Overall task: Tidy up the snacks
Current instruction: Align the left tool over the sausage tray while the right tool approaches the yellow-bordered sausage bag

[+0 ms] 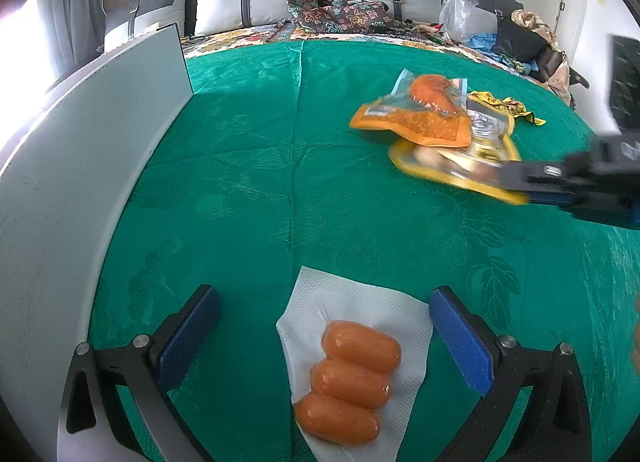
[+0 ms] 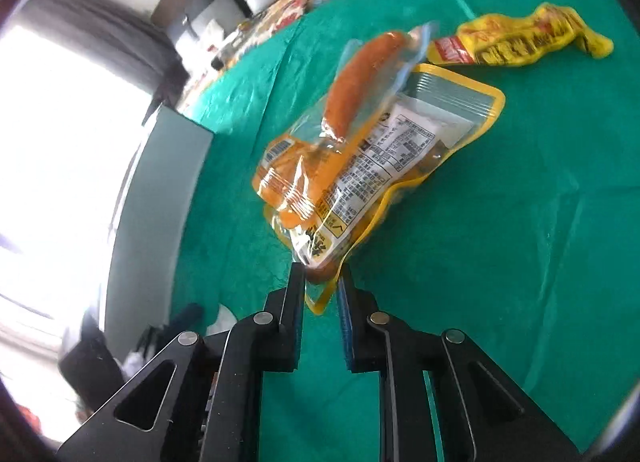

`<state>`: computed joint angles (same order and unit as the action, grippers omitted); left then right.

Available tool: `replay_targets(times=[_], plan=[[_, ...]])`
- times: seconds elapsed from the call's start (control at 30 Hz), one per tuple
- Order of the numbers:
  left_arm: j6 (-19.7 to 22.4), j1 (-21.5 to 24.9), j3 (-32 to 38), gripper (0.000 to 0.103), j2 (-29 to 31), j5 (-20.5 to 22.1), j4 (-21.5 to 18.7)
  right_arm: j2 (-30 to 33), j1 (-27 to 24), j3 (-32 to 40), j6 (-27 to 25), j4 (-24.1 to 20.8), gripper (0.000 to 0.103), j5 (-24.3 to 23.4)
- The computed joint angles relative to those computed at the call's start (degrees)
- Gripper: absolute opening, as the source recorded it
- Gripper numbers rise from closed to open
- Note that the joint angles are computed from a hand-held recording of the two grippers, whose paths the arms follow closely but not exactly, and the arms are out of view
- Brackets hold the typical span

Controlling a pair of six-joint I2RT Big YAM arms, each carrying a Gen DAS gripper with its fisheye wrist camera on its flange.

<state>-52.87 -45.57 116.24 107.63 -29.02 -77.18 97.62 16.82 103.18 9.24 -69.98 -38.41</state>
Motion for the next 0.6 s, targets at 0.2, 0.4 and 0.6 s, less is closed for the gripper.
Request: replay_targets(times=[0.2, 0.4, 0.6], plan=[[0.0, 0.0, -0.1, 0.103, -0.1, 0.0, 0.0, -6.4, -6.9, -5.6, -10.7, -5.4, 0.011, -1.2], [0.0, 0.0, -0.1, 0.103, -0.1, 0.0, 0.1, -13.6, -16.1, -11.3, -20.0, -8.1, 0.020, 5.2], [0.0, 0.0, -0.1, 0.103, -0.1, 0.0, 0.1, -24.6, -21.0, -22.7, -16.7, 3.9, 0.083, 14.8]])
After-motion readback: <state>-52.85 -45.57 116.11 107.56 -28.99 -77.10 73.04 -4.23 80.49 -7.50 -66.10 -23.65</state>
